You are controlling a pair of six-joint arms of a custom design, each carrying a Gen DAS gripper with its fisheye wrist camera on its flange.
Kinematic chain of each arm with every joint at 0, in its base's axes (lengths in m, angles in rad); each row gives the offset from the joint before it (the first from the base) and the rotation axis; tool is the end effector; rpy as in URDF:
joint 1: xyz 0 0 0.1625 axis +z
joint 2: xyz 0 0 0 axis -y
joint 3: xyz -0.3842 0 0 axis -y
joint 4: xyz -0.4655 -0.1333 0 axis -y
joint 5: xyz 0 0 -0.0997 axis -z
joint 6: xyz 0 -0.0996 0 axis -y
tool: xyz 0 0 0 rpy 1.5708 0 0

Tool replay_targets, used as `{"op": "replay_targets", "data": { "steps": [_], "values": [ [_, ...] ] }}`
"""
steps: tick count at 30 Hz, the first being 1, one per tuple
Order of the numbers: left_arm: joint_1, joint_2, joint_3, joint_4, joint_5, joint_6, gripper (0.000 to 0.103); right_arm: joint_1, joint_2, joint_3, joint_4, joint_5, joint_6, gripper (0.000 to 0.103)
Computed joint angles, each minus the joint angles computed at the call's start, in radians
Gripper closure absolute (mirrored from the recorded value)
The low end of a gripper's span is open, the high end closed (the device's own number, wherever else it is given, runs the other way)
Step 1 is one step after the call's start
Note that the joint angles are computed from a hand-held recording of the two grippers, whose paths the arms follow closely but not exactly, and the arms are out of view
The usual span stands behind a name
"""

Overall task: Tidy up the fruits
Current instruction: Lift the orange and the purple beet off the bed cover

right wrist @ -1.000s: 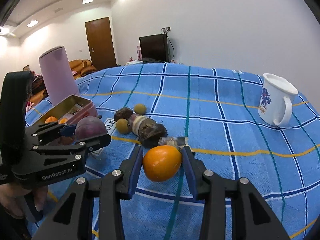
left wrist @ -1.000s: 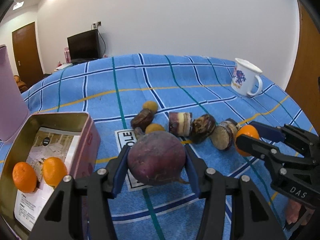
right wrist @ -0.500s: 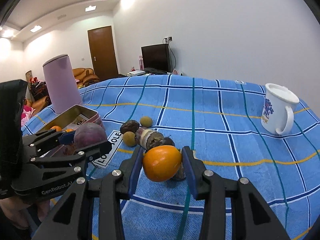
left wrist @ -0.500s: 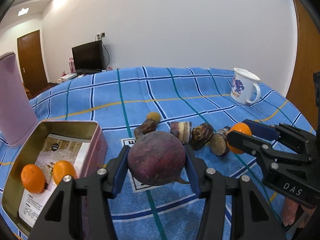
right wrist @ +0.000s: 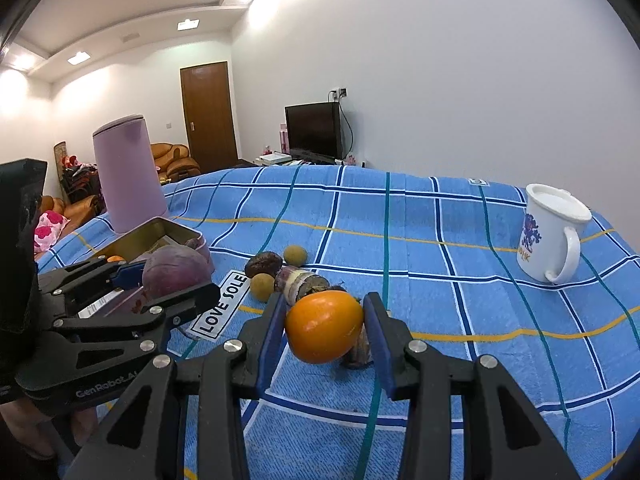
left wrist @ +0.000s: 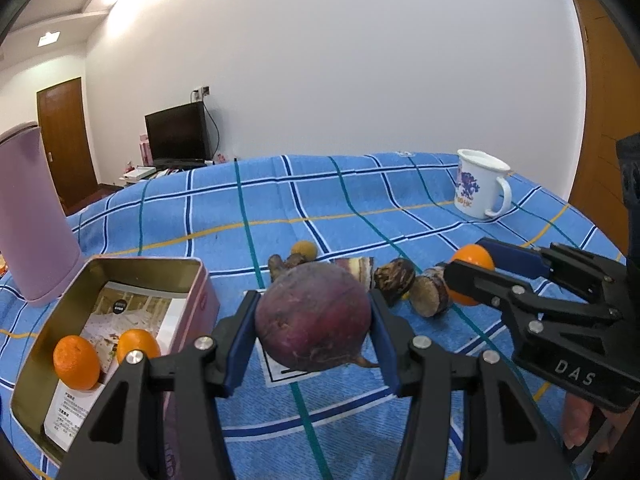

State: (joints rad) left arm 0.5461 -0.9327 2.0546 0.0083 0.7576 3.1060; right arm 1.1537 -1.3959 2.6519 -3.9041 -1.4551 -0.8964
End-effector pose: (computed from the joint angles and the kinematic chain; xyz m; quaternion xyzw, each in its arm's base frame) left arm -0.2093 -0.3678 -0.0527 0.3493 0.8299 -0.3683 0.2315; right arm -0.0075 -0.3744 0.1392 0.2322 -0.8254 0.4359 0.2734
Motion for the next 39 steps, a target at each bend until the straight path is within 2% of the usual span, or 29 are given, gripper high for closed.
{"op": "replay_targets", "data": {
  "steps": [18, 39],
  "values": [
    [-0.033, -0.044, 0.059, -0.083, -0.039, 0.023, 0.049, -0.030, 0.001, 0.027, -0.064, 0.076, -0.022, 0.061],
    [-0.062, -0.083, 0.110, -0.155, -0.067, 0.054, 0.049, -0.053, 0.012, 0.044, -0.127, 0.130, -0.036, 0.061]
  ]
}}
